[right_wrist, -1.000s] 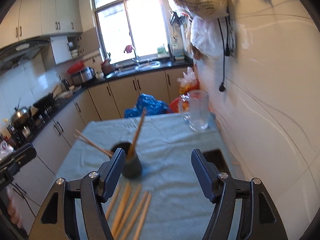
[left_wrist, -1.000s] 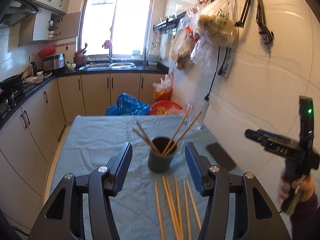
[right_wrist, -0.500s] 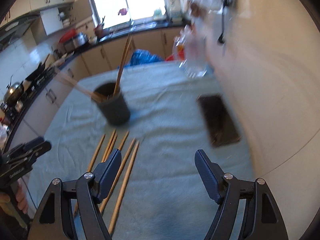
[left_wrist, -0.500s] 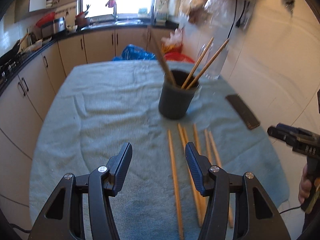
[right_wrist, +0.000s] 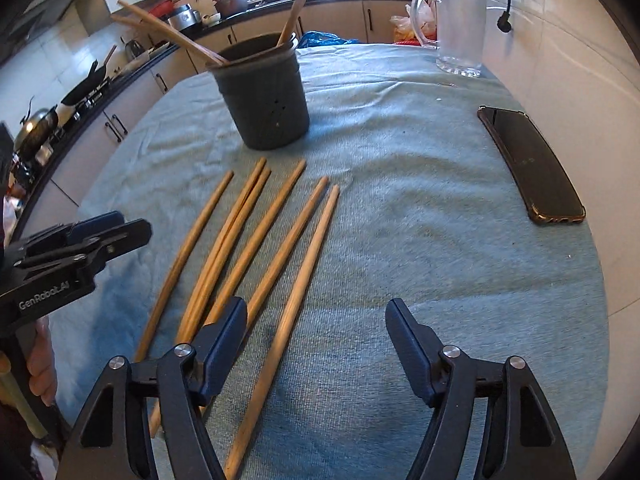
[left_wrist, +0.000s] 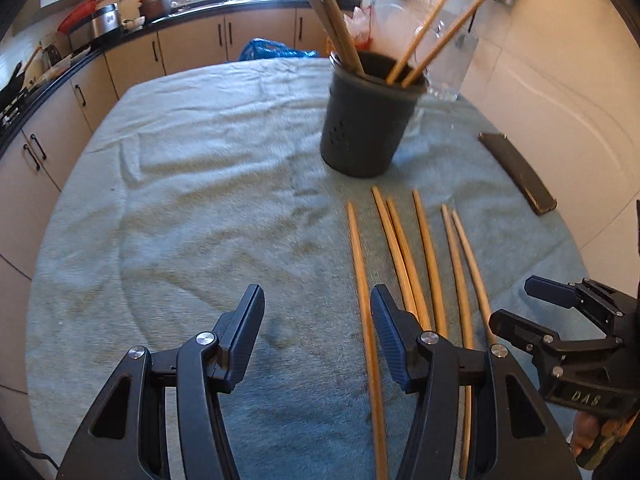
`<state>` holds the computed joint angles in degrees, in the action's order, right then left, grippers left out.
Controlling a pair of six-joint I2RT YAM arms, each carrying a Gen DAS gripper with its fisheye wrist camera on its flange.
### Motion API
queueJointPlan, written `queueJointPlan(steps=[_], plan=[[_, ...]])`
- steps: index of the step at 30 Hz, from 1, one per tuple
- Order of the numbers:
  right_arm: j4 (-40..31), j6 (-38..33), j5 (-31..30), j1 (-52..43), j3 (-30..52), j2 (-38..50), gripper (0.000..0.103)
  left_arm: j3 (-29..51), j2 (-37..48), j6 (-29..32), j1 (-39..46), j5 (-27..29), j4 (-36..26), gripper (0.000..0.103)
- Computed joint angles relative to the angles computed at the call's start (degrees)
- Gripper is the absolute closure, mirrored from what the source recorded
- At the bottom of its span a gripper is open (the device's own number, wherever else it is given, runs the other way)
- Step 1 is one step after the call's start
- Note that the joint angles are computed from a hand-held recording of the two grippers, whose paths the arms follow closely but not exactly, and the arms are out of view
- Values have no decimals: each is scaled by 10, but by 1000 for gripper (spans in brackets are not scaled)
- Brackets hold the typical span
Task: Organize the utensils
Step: 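Move back to the row and grasp a chopstick with each tool, then lift both held chopsticks upright toward the black holder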
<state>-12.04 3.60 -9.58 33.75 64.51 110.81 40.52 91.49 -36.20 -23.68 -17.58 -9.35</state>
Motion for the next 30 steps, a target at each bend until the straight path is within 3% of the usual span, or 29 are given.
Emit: queueJointPlan(steps=[7,10,12,15,21,23,26,30], plan=[[21,-10,38,19,-15,0,47,40,71,16,5,24,9,50],[23,-15,52,29,-12,8,59,60,97,18,4,10,1,66],[25,-14,54,32,-10,13,71,71,104,18,3,0,-13,89],[23,-16,53,29,-8,14,81,59,91,13,16,24,-14,93],[-9,-21,36,-7,-9,4,80,35,58,16,36,69,-35,94],[-23,-21,17,-20,1,8,76,33,56,24,50,90,-34,94],[-53,-18,22,-28,34,23,69,59,74,31,60,97,-50,94],[-93,-21,32,-30,96,60,69,97,101,44,65,96,-68,94]])
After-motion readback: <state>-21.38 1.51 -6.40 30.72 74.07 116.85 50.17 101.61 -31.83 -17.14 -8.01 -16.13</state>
